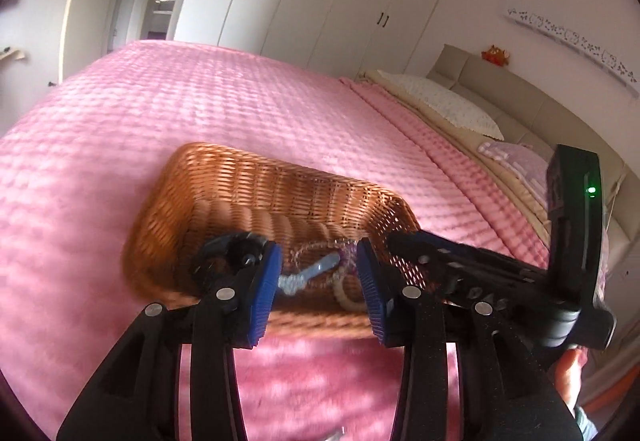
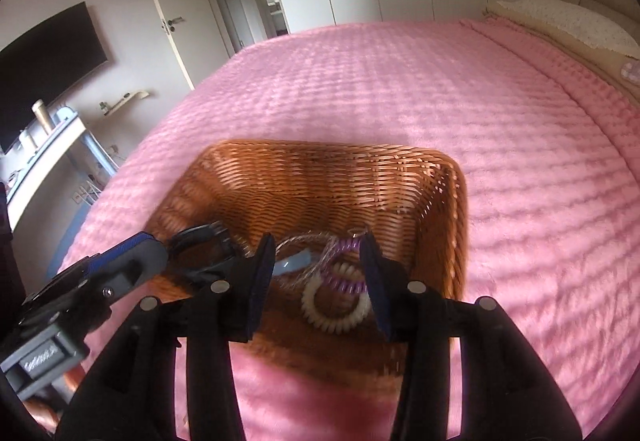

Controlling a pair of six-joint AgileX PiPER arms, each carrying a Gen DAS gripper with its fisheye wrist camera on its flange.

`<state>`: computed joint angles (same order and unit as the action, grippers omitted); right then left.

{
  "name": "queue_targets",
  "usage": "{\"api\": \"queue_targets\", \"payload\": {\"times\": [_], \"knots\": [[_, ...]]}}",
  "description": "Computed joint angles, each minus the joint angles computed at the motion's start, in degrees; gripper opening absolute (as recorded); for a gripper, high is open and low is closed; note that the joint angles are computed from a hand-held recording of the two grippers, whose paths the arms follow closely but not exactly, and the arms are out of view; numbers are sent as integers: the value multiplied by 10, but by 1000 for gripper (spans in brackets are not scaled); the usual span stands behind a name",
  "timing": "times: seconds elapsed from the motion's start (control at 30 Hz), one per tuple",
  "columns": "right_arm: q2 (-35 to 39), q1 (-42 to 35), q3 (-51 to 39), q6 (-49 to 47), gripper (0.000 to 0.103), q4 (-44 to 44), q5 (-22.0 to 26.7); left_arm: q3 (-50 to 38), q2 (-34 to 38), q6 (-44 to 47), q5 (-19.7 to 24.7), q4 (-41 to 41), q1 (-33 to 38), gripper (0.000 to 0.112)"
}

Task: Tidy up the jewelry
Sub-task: 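Carry the hair clip and ring into the wicker basket and open both tools, then grasp the silver nail clipper with the left tool while the right tool grasps the red cord bracelet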

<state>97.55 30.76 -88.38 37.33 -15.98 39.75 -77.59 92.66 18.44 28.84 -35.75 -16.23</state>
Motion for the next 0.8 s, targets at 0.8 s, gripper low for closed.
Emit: {"api": "queue_targets", "payload": {"times": [0.8], "knots": [[-170, 278, 352, 348, 35, -180, -39, 450, -401, -111, 48, 89, -74, 38]]}}
